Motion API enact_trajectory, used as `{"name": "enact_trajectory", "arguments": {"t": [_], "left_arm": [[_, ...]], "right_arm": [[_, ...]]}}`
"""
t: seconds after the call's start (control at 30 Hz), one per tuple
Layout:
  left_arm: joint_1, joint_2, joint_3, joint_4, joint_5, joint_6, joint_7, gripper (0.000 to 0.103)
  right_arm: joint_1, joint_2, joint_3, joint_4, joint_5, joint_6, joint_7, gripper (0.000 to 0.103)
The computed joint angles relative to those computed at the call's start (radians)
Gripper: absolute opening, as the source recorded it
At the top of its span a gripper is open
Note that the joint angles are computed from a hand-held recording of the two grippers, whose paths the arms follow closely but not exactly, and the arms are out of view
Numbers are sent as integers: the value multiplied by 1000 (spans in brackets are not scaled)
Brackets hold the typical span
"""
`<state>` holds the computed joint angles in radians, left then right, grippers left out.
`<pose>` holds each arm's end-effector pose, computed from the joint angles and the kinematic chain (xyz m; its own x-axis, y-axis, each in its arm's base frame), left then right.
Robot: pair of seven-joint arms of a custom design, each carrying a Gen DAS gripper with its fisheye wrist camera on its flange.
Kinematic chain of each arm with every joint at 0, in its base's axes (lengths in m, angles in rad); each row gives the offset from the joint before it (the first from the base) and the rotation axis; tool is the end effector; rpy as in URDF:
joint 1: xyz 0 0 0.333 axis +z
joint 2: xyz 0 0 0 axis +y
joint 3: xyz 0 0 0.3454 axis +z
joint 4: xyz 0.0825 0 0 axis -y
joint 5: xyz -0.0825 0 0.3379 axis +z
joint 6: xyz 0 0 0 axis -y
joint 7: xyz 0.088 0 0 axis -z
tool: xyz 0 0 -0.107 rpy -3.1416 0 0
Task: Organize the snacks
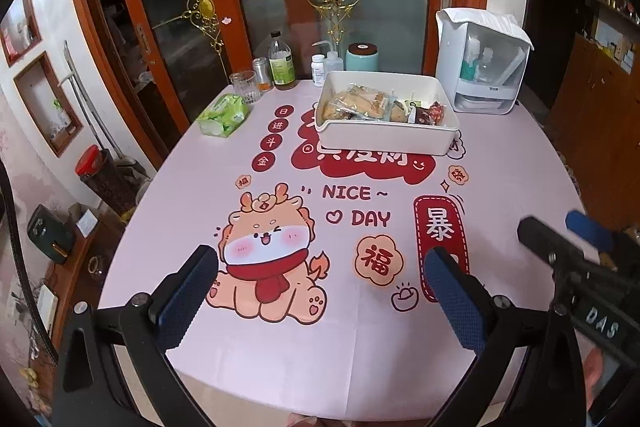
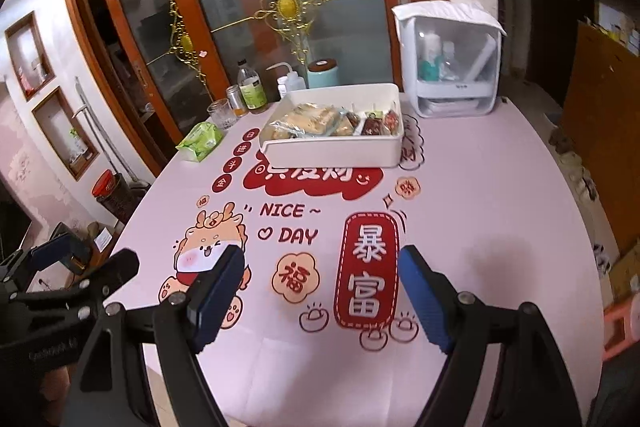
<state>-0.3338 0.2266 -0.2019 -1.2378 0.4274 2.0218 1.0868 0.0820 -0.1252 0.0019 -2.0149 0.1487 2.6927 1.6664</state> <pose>0.5510 -0.2746 0.7311 -0.0765 -0.9926 -0.0947 -0.7785 0.1188 -0.6162 0.5220 0.0391 0.6470 -0.0304 -0.9777 -0.2076 -0.7005 0.1690 -0.6934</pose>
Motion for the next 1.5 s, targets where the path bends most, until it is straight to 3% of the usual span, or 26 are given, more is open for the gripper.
{"name": "enact_trajectory", "arguments": {"t": [0.2, 0.6, 1.5], "left_arm": [[12, 2, 3, -12, -7, 2, 33, 102], [46, 34, 1, 5, -89, -2, 141, 103], [62, 135, 10, 141, -184, -52, 274, 102]], "right_arm": [[-17, -25, 32, -42, -92, -2, 152, 80], [-12, 1, 56, 5, -269, -62, 345, 80], [32, 54, 33, 84, -390, -128, 484, 80]]}}
